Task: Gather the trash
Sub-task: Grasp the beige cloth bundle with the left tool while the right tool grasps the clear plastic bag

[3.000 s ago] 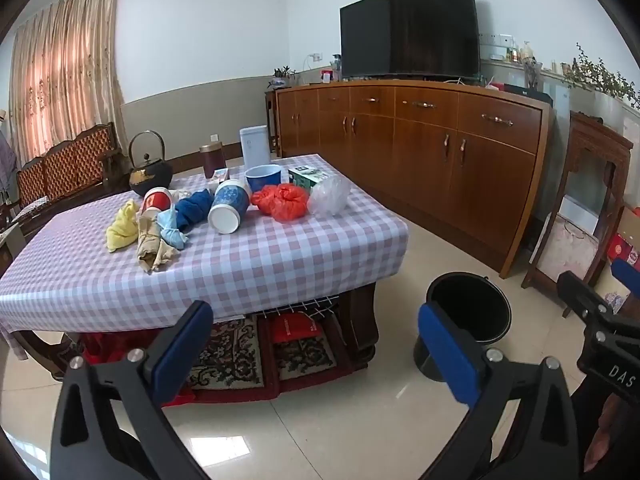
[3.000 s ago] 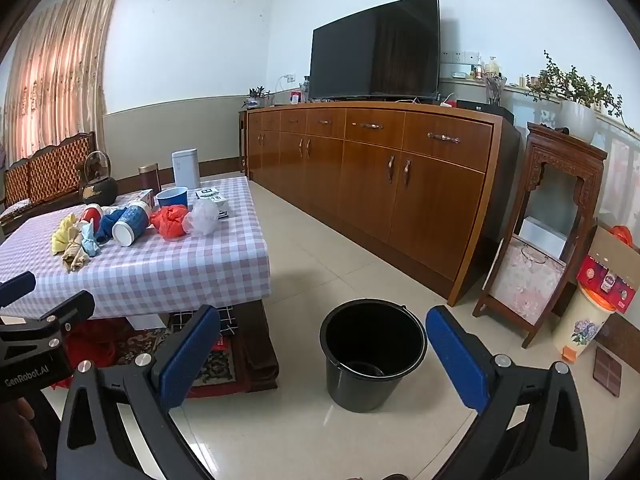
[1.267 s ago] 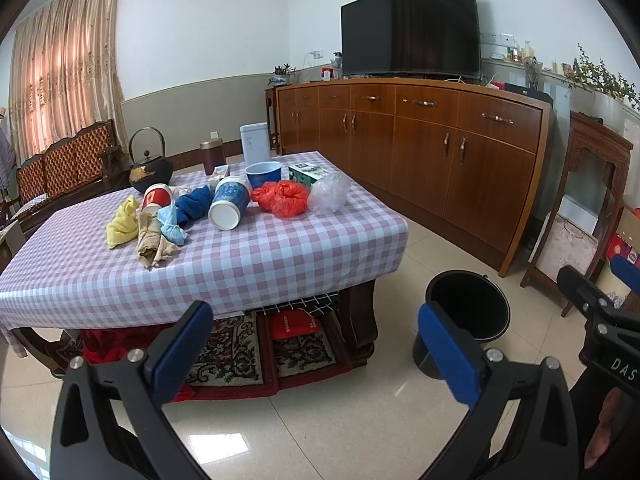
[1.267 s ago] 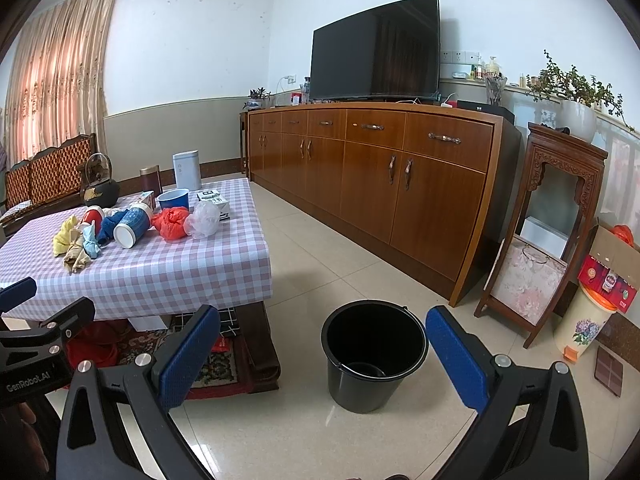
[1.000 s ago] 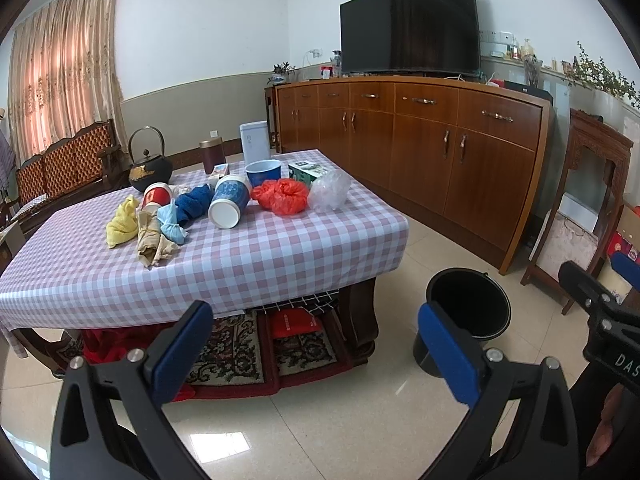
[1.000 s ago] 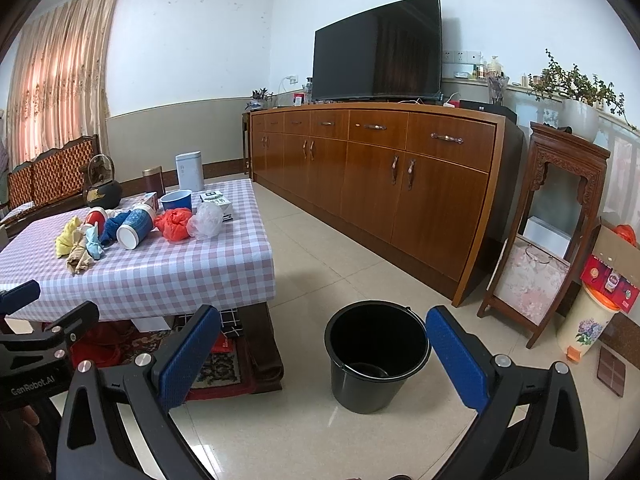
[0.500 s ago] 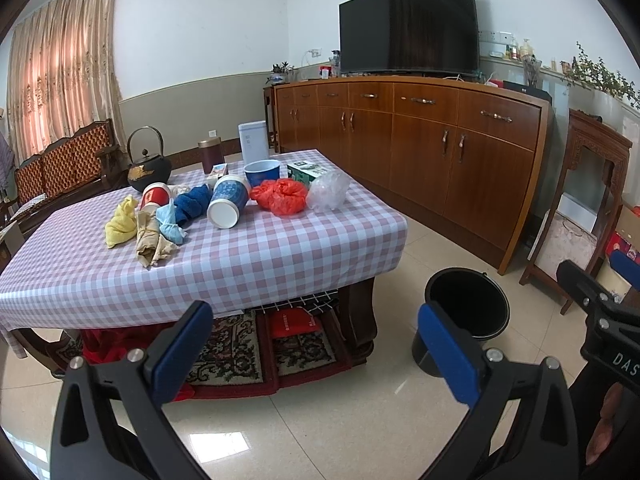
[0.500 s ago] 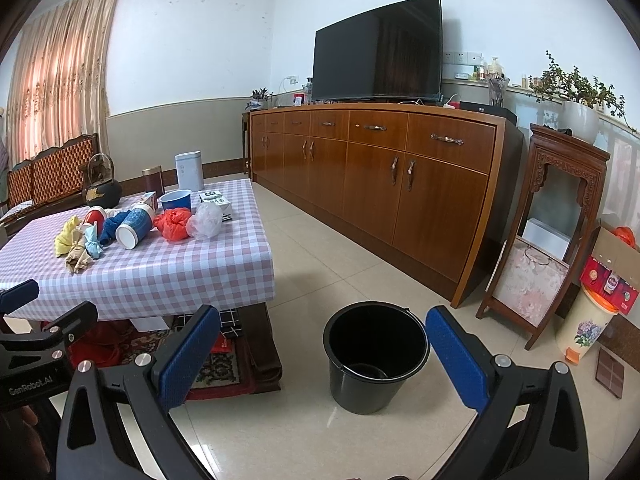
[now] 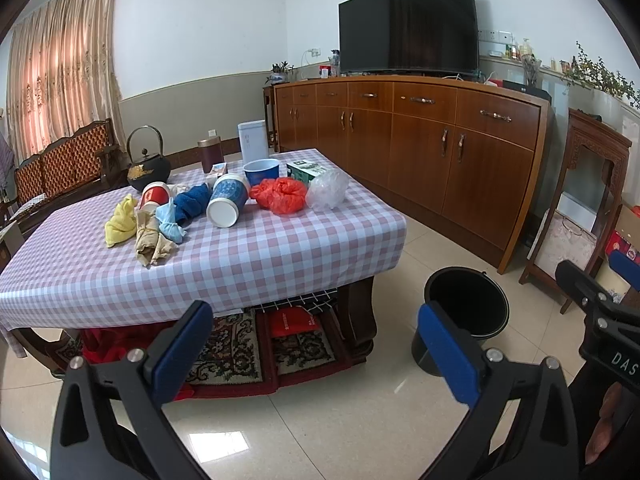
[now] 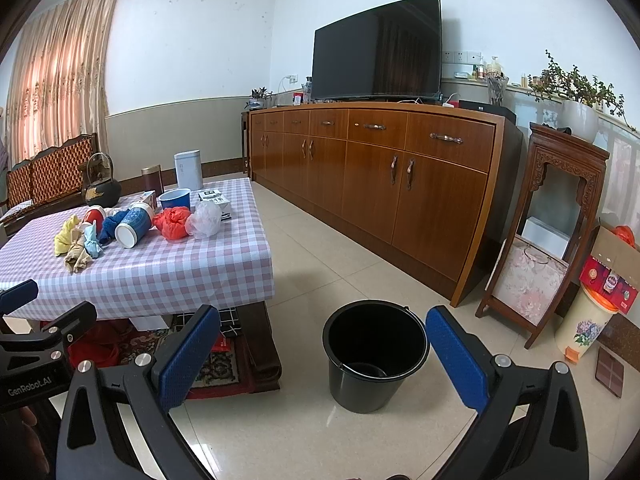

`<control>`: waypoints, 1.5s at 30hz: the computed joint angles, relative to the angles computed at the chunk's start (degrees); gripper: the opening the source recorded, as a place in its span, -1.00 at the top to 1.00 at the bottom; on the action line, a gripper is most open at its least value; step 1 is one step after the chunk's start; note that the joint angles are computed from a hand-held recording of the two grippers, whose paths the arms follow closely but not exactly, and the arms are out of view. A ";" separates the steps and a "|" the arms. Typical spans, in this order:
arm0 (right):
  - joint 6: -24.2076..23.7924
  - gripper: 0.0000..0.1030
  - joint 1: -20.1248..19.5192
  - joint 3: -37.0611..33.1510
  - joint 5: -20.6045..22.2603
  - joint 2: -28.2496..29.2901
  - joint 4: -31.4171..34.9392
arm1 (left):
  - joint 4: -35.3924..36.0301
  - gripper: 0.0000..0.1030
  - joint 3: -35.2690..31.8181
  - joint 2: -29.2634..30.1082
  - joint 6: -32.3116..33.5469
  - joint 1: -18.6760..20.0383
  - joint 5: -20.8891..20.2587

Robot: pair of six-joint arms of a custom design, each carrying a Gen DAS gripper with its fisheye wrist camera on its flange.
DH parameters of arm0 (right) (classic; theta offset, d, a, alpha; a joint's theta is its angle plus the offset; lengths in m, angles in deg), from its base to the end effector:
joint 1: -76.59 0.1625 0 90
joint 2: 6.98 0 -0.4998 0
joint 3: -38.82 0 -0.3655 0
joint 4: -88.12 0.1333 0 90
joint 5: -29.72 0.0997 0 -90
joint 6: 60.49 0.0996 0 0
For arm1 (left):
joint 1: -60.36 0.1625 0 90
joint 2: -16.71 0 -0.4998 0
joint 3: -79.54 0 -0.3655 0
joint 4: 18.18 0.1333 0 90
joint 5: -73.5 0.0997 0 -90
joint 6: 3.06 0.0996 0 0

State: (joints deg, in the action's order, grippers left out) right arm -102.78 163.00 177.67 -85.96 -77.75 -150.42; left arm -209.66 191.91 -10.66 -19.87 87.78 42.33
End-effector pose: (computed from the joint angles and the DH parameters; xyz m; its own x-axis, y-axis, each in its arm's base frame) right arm 0.0645 -0.4110 0.3788 -0.6526 0.2460 0.7167 -0.5795 0.4473 -0.6812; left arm -0.4195 -0.4638 0.0070 -0.6806 0.2051 -0.7034 0.6836 0.5233 -0.5088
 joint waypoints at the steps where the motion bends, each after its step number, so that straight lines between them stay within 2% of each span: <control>1: 0.02 -1.00 0.01 -0.01 0.02 0.02 -0.04 | 0.02 -1.00 0.03 -0.01 -0.07 -0.03 0.02; 11: 0.04 -1.00 -0.54 0.10 0.34 0.14 1.01 | 0.52 -1.00 0.13 -0.04 -0.98 0.14 0.87; 17: -0.05 -1.00 -0.24 -2.52 1.32 0.22 7.63 | 2.02 -1.00 -0.21 -1.14 -1.93 1.55 3.53; 21: -1.73 -1.00 0.52 -4.77 2.13 2.05 8.77 | 1.75 -1.00 -0.25 -2.25 -2.47 3.20 4.97; 23: -1.94 -1.00 0.47 -5.82 4.36 3.01 8.81 | 1.41 -1.00 -0.51 -2.49 -1.91 3.97 5.73; 25: -0.72 -1.00 -0.46 -6.25 8.72 3.69 8.01 | -0.61 -1.00 -0.63 -2.82 -0.34 4.98 5.93; 26: -0.28 -1.00 -0.32 -7.06 9.02 3.91 9.57 | -1.08 -1.00 -0.70 -2.93 -0.03 5.40 6.20; 29: -2.91 -1.00 2.12 -11.08 3.26 6.87 11.65 | 0.65 -1.00 -1.12 -3.92 -1.31 7.33 5.95; 31: -2.39 -1.00 2.27 -12.51 4.01 7.17 14.72 | 0.34 -1.00 -0.98 -4.73 -1.66 8.77 4.56; 34: -1.99 -1.00 2.35 -15.28 5.33 8.21 18.91 | 0.84 -1.00 -1.83 -4.50 -1.38 10.13 7.90; 38: -2.60 -1.00 2.83 -19.21 6.35 10.95 20.70 | 4.52 -0.99 -3.59 -5.11 -1.60 13.04 8.41; 43: -3.88 -1.00 3.43 -24.12 6.31 14.30 22.31 | -2.80 -0.98 -5.79 -4.09 3.86 15.86 9.40; 45: -4.01 -1.00 3.39 -26.90 6.23 16.08 23.71 | -3.69 -0.86 -7.53 -3.77 5.16 17.49 9.10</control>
State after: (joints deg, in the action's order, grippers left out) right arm -106.79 166.39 150.77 -79.73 -61.67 -126.71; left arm -213.35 184.38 -14.42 -14.72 105.27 51.43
